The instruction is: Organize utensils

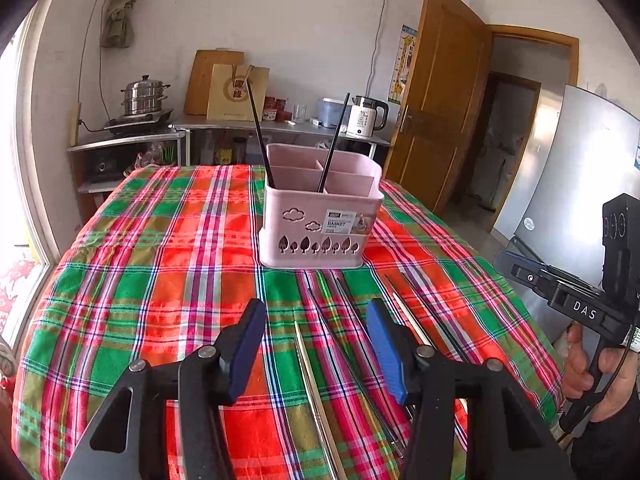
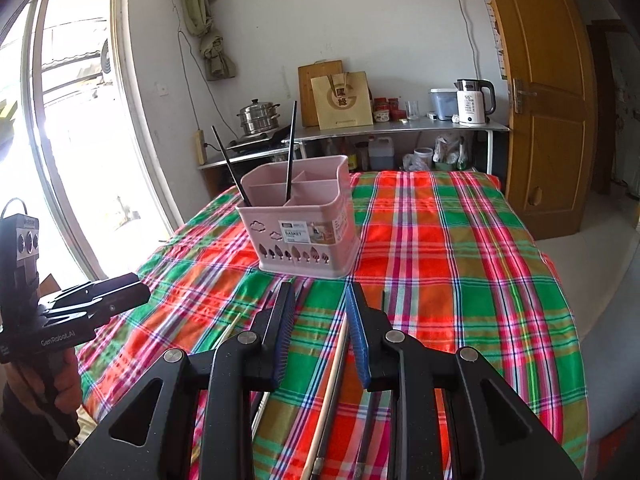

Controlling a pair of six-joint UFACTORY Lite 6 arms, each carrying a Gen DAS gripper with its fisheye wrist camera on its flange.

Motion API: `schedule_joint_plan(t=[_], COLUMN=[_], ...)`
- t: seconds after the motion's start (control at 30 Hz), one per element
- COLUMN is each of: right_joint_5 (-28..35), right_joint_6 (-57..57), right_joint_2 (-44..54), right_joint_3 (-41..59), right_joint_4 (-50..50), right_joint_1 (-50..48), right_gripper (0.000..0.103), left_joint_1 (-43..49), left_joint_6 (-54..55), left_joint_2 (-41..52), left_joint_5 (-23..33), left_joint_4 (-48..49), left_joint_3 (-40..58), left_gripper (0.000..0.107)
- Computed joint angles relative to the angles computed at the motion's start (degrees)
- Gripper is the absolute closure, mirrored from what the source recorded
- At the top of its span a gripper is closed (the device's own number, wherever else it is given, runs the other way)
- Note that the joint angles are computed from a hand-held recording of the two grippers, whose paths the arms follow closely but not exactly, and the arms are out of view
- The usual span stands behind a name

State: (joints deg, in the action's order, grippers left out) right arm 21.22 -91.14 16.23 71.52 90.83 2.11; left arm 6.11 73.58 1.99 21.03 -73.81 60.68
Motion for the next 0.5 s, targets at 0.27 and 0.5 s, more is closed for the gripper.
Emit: schedule_joint_plan(t=[0.27, 0.5], right_joint_5=[-0.85, 1.4], right_joint_6=[18.81, 37.77], right_joint_2=[10.84, 22.61], right_joint_3=[9.86, 23.81], right_joint_4=[-18.88, -37.4], right_joint_1=[0.27, 1.43], right_gripper=[0.084, 0.09], left_joint_1=[-2.51, -4.55], left_joint_6=[-17.8, -32.53], left_joint_2=[14.14, 26.87], left_joint_5=[1.73, 5.88], left_joint_4=[15.23, 27.28], left_joint_3=[11.8, 25.47], left_gripper=[0.069, 0.072])
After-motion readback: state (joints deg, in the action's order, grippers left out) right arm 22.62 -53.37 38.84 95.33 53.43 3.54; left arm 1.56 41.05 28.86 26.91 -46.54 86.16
